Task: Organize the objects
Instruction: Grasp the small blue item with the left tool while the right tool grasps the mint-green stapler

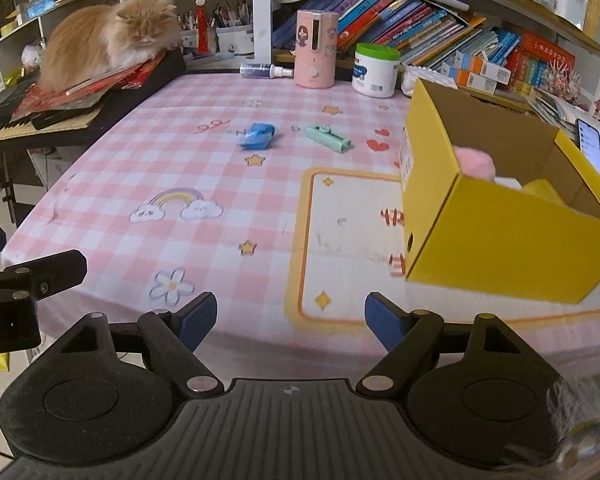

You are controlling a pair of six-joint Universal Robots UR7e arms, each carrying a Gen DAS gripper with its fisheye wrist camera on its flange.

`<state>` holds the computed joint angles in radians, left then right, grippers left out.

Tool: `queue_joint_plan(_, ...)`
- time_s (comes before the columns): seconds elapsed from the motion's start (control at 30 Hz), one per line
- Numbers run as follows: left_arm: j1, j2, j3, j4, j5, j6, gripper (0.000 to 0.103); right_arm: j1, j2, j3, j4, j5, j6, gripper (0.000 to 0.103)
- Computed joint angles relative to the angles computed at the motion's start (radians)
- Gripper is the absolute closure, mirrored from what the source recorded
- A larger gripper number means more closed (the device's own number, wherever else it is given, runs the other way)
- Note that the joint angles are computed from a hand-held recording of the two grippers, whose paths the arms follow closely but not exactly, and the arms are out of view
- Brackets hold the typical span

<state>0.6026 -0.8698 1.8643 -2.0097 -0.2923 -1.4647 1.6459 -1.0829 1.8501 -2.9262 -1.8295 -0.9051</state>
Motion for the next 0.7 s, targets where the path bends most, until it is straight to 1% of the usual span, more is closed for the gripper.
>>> queue_joint_plan(0.07, 0.015, 0.008, -0.011, -0.038, 0.005, 0.046, 0.003, 0.004, 0.024, -0.029, 0.005, -0.001, 0.001, 0.023)
queue_joint_plan(0.2, 0.05, 0.025, -0.03, -0.158, 0.018, 0.161, 0.003, 0.014, 0.075, -0.096, 0.023, -0.002, 0.006, 0.023)
queue_joint_plan(0.3, 0.073, 0.039, -0.051, -0.218, 0.028, 0.226, 0.003, 0.022, 0.112, -0.145, 0.038, -0.003, 0.007, 0.023)
queue_joint_plan(0.47, 0.104, 0.06, -0.092, -0.278, 0.041, 0.293, 0.003, 0.032, 0.17, -0.232, 0.075, -0.003, 0.001, 0.023)
queue_joint_plan(0.7, 0.14, 0.086, -0.149, -0.316, 0.062, 0.359, 0.003, 0.039, 0.242, -0.346, 0.103, 0.017, 0.015, 0.023)
